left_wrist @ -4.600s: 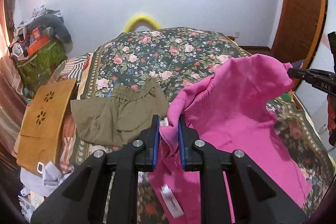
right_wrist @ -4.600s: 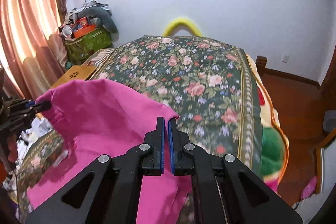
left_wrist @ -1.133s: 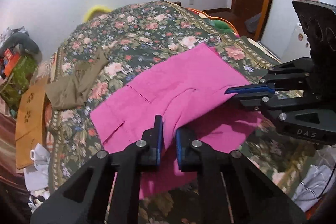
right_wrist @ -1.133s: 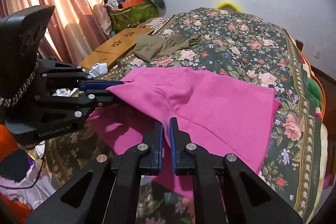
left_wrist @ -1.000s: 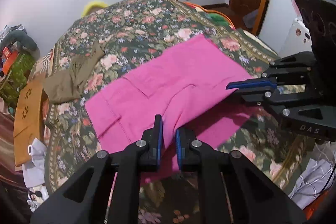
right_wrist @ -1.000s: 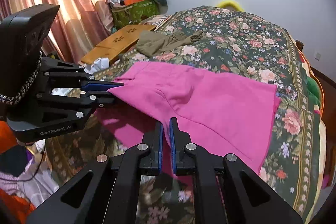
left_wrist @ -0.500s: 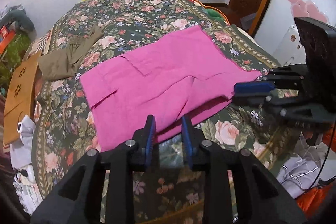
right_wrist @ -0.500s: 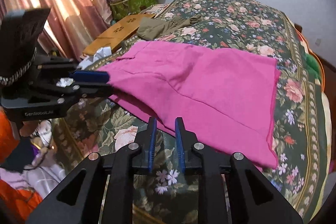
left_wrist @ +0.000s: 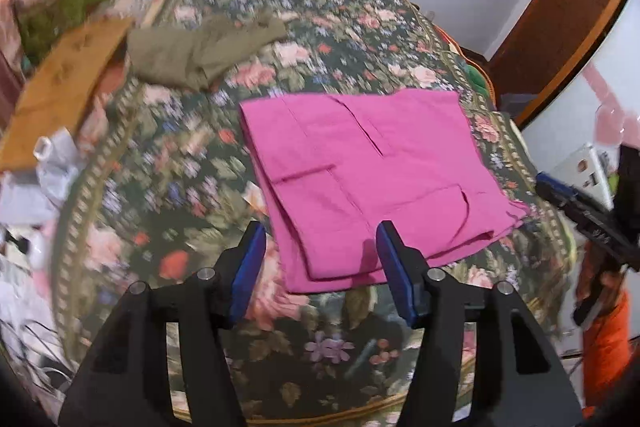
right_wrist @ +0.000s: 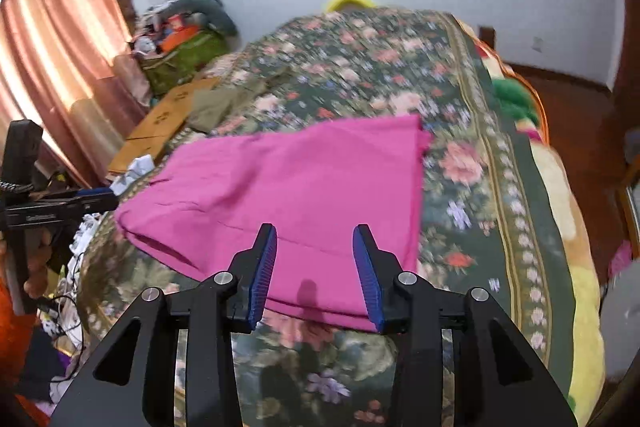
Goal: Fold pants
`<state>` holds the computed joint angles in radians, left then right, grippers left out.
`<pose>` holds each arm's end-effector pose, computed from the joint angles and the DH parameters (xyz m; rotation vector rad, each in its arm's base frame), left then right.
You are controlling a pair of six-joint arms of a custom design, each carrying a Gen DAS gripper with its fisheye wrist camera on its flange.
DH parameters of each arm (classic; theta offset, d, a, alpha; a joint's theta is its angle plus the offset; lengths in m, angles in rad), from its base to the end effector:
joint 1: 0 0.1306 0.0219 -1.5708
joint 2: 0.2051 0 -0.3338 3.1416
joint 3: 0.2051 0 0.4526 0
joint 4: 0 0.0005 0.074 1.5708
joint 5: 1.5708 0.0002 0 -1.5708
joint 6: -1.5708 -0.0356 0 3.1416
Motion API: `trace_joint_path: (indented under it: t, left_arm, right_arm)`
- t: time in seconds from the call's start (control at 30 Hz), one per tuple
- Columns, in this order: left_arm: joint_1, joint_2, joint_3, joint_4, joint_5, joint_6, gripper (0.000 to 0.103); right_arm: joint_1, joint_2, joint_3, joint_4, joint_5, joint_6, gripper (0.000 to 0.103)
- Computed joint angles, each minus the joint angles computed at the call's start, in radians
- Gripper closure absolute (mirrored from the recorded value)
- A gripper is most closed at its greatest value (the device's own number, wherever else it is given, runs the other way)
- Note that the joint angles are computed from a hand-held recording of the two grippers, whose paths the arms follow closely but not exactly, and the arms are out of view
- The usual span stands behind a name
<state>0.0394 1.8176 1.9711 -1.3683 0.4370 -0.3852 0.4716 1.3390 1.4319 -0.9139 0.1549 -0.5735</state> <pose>0.6519 0.0101 0.4004 0.5636 2.6078 -0.4776 0.4819 0.2390 0.4262 0.1955 2.3937 0.3100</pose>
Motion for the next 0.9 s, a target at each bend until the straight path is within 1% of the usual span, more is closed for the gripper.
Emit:
trace_joint_path:
  t: [0.07, 0.1, 0.17, 0.2, 0.23, 0.27, 0.3, 0.33, 0.37, 0.4, 0.43, 0.53, 0.63, 0.73, 0.83, 0.9]
  left_arm:
    - [-0.009, 0.000, -0.014, -0.010, 0.004, -0.004, 0.045]
    - [-0.014, -0.005, -0.026, -0.007, 0.002, -0.009, 0.045]
    - [-0.027, -0.022, -0.058, 0.011, -0.011, -0.022, 0.046]
    - [-0.034, -0.039, -0.082, 0.040, -0.034, -0.029, 0.054]
    - [-0.045, -0.068, -0.119, 0.083, -0.066, -0.047, 0.066]
    - [-0.052, -0.088, -0.144, 0.114, -0.084, -0.061, 0.072]
    - [-0.056, -0.108, -0.167, 0.148, -0.102, -0.069, 0.082]
    - [-0.062, -0.131, -0.194, 0.189, -0.131, -0.076, 0.099]
    - [-0.068, -0.151, -0.218, 0.231, -0.170, -0.086, 0.099]
    - [-0.069, -0.161, -0.227, 0.251, -0.177, -0.093, 0.099]
    - [-0.065, -0.156, -0.220, 0.251, -0.170, -0.097, 0.099]
    - [-0.055, -0.150, -0.212, 0.269, -0.185, -0.095, 0.099]
    - [-0.034, -0.118, -0.171, 0.233, -0.158, -0.078, 0.099]
    - [-0.024, -0.109, -0.163, 0.215, -0.142, -0.070, 0.098]
    - [-0.027, -0.097, -0.167, 0.186, -0.150, -0.076, 0.098]
    - [-0.030, -0.105, -0.188, 0.195, -0.164, -0.082, 0.098]
  right_arm:
    - [-0.008, 0.000, -0.013, -0.013, -0.026, -0.013, 0.067]
    - [-0.007, 0.000, -0.020, -0.016, -0.025, -0.017, 0.067]
    - [-0.004, 0.001, -0.030, -0.024, -0.027, -0.019, 0.067]
    - [-0.002, 0.006, -0.034, -0.026, -0.029, -0.020, 0.067]
    - [-0.001, 0.009, -0.034, -0.030, -0.034, -0.022, 0.067]
    - [-0.001, 0.015, -0.035, -0.033, -0.045, -0.022, 0.067]
    - [-0.003, 0.016, -0.039, -0.033, -0.052, -0.023, 0.067]
    - [-0.004, 0.022, -0.040, -0.031, -0.058, -0.032, 0.067]
    - [-0.006, 0.029, -0.040, -0.036, -0.063, -0.039, 0.067]
    - [-0.011, 0.036, -0.042, -0.041, -0.072, -0.047, 0.067]
    - [-0.012, 0.036, -0.046, -0.036, -0.078, -0.051, 0.067]
    - [-0.009, 0.030, -0.055, -0.031, -0.073, -0.054, 0.067]
    - [-0.003, 0.032, -0.050, -0.045, -0.064, -0.040, 0.067]
    - [-0.002, 0.033, -0.049, -0.050, -0.065, -0.032, 0.067]
    - [-0.003, 0.037, -0.048, -0.047, -0.071, -0.033, 0.067]
    - [-0.006, 0.047, -0.034, -0.059, -0.075, -0.029, 0.067]
